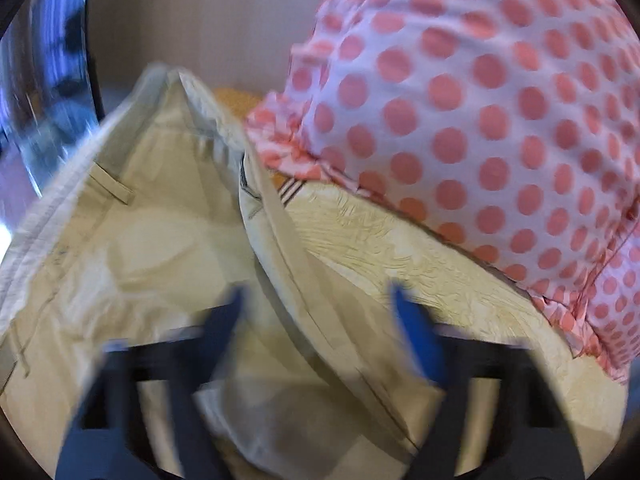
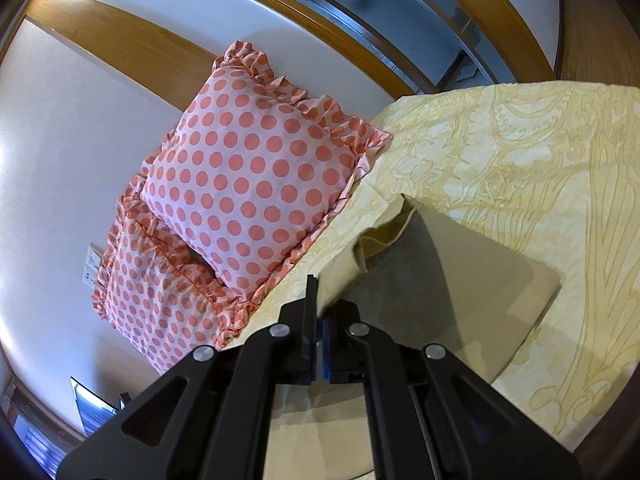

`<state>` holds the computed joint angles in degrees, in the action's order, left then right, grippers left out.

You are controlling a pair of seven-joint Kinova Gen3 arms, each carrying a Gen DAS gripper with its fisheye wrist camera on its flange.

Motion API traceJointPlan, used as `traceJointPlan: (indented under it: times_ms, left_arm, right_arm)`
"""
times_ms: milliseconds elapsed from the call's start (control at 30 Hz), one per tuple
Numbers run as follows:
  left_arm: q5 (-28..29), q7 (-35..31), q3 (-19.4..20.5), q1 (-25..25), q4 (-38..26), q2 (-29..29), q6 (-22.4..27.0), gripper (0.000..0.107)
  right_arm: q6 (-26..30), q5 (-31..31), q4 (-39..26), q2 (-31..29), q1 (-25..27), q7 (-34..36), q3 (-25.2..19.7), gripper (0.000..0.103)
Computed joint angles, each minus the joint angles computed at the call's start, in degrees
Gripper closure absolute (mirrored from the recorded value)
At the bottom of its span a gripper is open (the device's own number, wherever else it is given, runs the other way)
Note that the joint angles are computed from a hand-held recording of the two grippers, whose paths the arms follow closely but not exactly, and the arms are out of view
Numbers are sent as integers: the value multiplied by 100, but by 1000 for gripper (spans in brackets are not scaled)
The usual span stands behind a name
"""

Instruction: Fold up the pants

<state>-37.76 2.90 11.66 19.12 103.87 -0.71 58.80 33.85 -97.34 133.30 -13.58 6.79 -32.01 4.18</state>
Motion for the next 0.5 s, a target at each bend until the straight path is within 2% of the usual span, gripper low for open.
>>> traceJointPlan:
  times_ms: [67,133,233,333,433,500]
  left_arm:
    - [302,-186,-17,-281,302,-434,-339,93]
    - [231,0,385,-498,573,-959,-304,96]
    - [-122,550,1182,-328,900,-1755,319,96]
    - [205,788,1978,77,1206,-2494,1018,96]
    - [619,1449,2774,285,1329,-2568,1651,96]
    - [996,1915,3305,282,1434,-2487,1741,96]
  right_arm:
    - [27,124,-76,44,3,-24,38,102]
    - [-27,199,-129,17,2,22,50,102]
    - [-195,340,-110,-134,22,-4,103,102]
    - [-422,1019,-88,-155,105,-566,113,102]
    - [-417,1718,-71,10,189,-1206,174,102]
    - [-446,1995,-18,106,-45,-1432,459,102]
